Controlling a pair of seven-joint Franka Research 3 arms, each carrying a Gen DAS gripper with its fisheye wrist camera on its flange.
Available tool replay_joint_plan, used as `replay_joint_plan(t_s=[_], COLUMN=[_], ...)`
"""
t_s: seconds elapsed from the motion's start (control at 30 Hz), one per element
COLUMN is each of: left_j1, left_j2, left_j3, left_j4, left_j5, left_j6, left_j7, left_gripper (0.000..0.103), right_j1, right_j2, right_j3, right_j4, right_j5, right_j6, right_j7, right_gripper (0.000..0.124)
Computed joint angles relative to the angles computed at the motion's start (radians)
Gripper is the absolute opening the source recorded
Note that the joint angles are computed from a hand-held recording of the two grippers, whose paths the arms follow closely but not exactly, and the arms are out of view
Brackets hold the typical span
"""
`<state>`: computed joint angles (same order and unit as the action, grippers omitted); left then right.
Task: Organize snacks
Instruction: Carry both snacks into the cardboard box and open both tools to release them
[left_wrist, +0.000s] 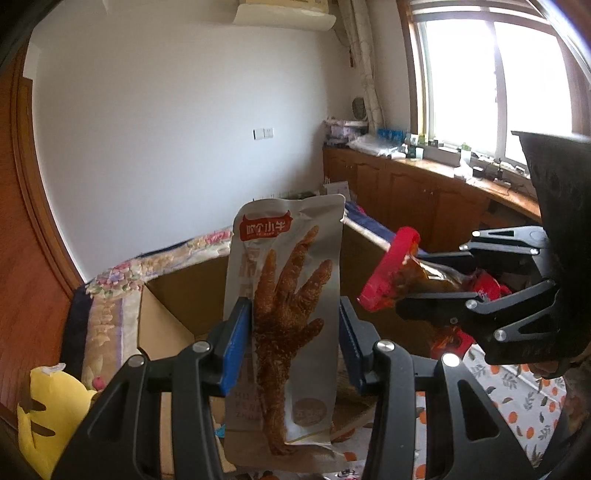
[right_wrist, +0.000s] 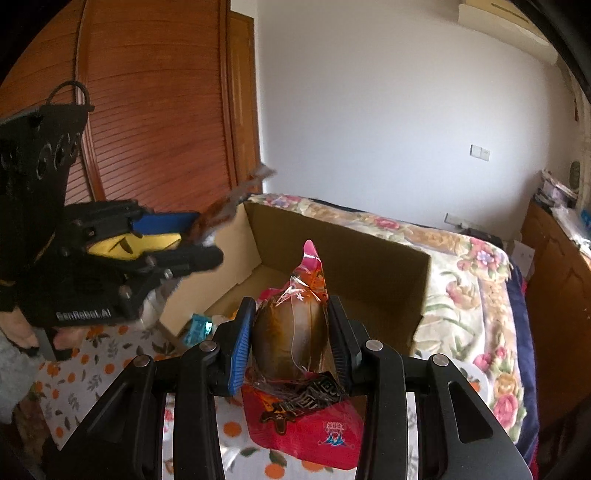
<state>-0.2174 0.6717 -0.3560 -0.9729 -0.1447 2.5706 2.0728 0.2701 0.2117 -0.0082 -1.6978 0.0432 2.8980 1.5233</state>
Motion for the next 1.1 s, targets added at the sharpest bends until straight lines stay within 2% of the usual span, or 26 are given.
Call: replay_joint_plan(t_s=[0.23, 0.5, 0.6, 0.77, 1.03, 1.1], left_j1=[-0.038, -0.040, -0.028, 0.002, 0.050, 0.060], left_j2=[0.078, 0.065, 0.055, -0.016, -0.120, -0.141], left_j3=[0.041, 0.041, 0.029, 0.011, -0.021, -0.030], left_j4=[0.114, 0.080, 0.064, -0.060, -0.242, -0.276], left_j5=[0.048, 0.062, 0.051, 0.029, -0.021, -0.035], left_j6=[-0.091, -0.071, -0.066, -0.008, 0.071, 0.085], left_j7=[-0.044, -0.066, -0.055, -0.035, -0.004, 0.008], left_gripper=[0.045, 0.046, 0.046, 0.047, 0.051, 0.053], right_j1=[-0.036, -0.021, -0.033, -0.024, 0.002, 0.002], right_j2=[0.082, 0.121, 0.143, 0.151, 0.131, 0.120], right_j3=[0.032, 0.004, 0.016, 0.004, -0.016, -0.012], right_j4=[0.071, 0.109, 0.142, 0.148, 0.116, 0.101], right_j5=[0.111, 0.126, 0.138, 0.118, 0.058, 0.057], right_j6=[0.005, -0.035, -0.085, -0.110, -0.095, -0.082], right_j7=[-0.056, -0.042, -0.053, -0.023, 0.030, 0.035], right_gripper=[0.038, 0.038, 0.038, 0.038, 0.039, 0.045])
